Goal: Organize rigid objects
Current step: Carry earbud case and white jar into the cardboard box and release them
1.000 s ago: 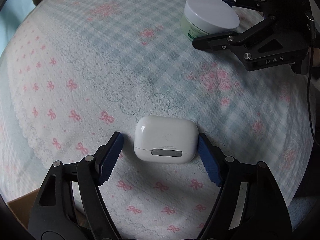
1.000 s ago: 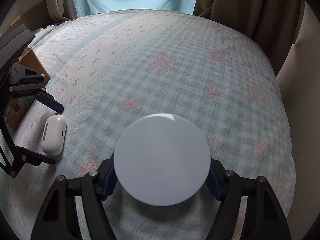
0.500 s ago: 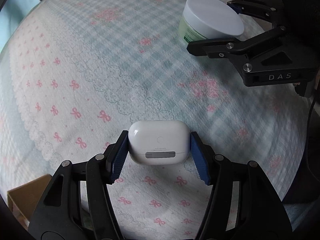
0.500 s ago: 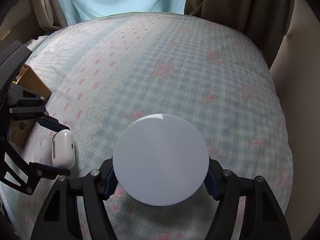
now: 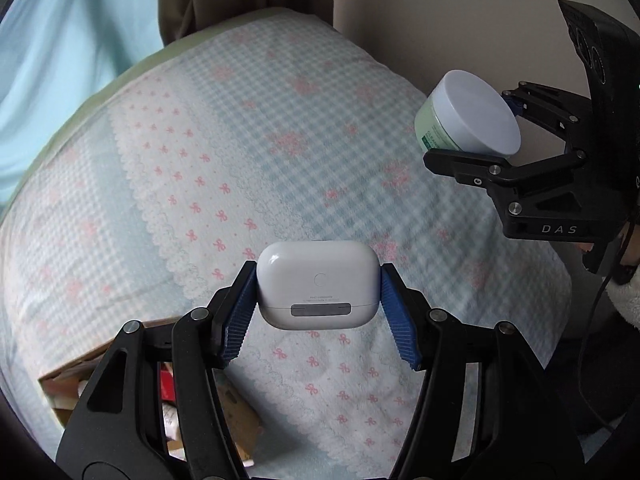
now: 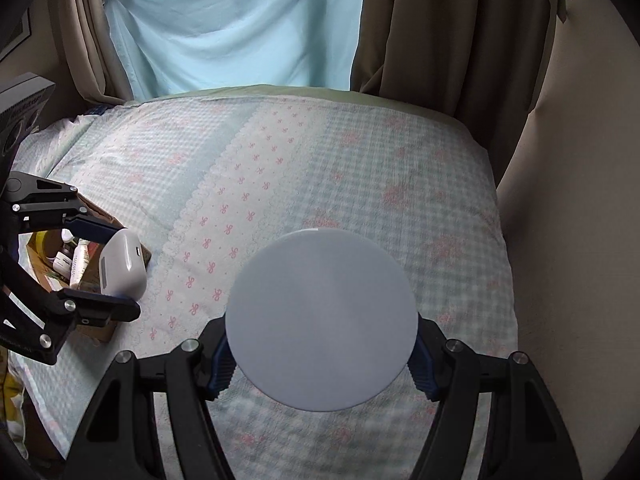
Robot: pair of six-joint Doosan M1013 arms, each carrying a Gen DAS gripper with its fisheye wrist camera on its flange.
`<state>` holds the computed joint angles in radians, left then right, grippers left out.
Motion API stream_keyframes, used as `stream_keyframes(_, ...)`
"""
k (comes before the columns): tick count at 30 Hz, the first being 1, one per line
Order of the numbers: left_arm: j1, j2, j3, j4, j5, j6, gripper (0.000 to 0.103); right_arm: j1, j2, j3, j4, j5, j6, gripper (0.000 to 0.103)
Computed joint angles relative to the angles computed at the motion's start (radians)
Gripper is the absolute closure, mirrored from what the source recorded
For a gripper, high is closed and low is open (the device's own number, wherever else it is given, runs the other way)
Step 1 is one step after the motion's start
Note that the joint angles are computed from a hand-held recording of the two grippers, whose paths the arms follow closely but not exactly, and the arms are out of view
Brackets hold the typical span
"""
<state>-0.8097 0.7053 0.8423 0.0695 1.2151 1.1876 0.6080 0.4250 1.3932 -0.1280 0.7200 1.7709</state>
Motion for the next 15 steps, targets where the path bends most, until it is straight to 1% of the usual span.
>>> stream_keyframes(3, -0.008, -0.052, 0.026, 0.022, 0.013, -0.066, 0.046, 0.014, -0.019, -0.044, -0.007, 0.059, 0.022, 0.037)
stream_keyframes(6, -0.018, -0.106, 0.068, 0.052, 0.001, -0.136, 0.046, 0.028, -0.034, -0.083, 0.007, 0.104, 0.046, 0.037)
stream_keyframes(11, -0.026, -0.191, 0.155, 0.115, 0.005, -0.241, 0.046, 0.067, -0.046, -0.133, 0.013, 0.151, 0.091, 0.037)
stream_keyframes(15, -0.018, -0.262, 0.241, 0.136, -0.013, -0.322, 0.046, 0.107, -0.044, -0.173, 0.006, 0.175, 0.125, 0.037)
